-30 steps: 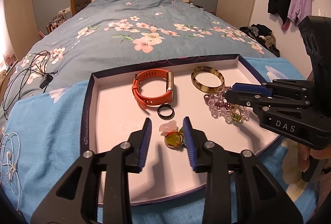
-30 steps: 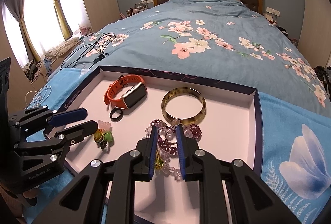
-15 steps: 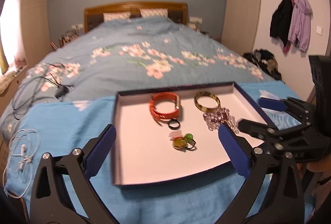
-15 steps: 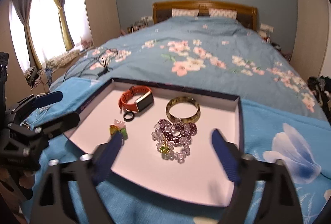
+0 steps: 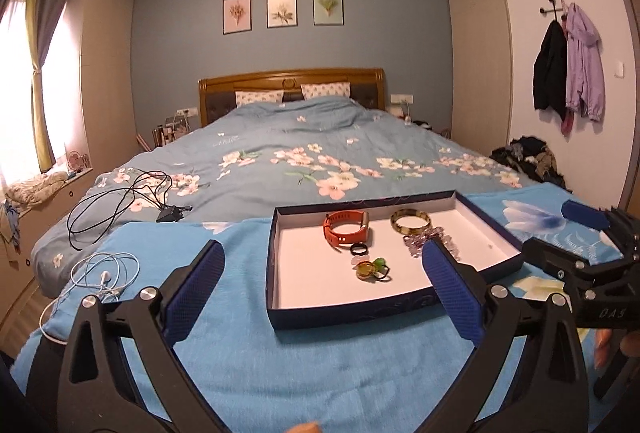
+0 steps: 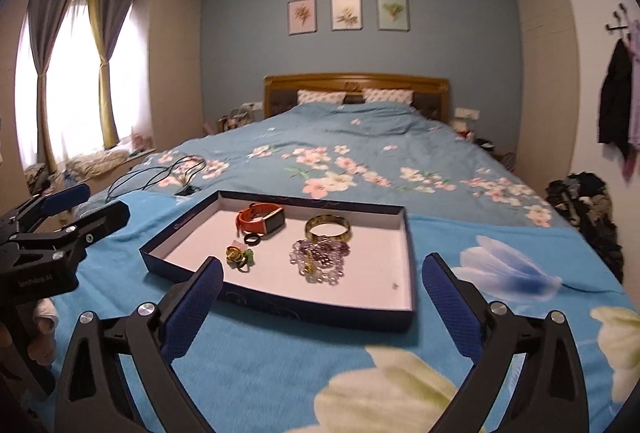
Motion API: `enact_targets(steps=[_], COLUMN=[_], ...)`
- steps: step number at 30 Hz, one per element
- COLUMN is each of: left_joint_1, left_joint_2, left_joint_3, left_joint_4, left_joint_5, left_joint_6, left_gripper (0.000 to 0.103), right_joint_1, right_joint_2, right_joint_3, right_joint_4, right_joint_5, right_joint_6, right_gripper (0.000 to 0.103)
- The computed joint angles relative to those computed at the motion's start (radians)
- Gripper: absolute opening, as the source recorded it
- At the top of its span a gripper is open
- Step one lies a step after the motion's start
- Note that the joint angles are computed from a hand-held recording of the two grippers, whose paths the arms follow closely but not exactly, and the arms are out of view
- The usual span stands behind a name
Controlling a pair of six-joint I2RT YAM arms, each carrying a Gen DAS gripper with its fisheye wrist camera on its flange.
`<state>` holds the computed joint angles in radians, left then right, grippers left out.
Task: Organize jewelry
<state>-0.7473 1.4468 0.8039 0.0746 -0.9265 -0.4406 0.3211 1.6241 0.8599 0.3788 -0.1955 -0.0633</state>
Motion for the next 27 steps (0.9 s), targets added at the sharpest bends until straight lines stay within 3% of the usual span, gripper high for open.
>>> enact_targets(steps=[3, 14, 27], left_joint_1=[-0.049, -0.161, -0.199], left_joint_2=[-0.028, -0.060, -0.053], left_joint_3=[-0.025, -0.024, -0.025], left_joint_4=[0.031, -0.038, -0.041], left_joint_5=[-0.065, -0.179, -0.251], left_joint_6=[-0.003, -0.086, -0.096], left_gripper=[0.097, 0.097, 0.097], right_joint_1=[-0.003, 0.018, 0.013], right_joint_2=[-0.055, -0.123, -0.154], right_joint_3=[-0.077, -0.152, -0.186], right_joint_4=[0.078, 0.087, 0.107], right_joint_5=[0.011, 0.019, 0.022], right_joint_6=[0.014, 0.010, 0.021], right_gripper=[0.096, 0.096, 0.096])
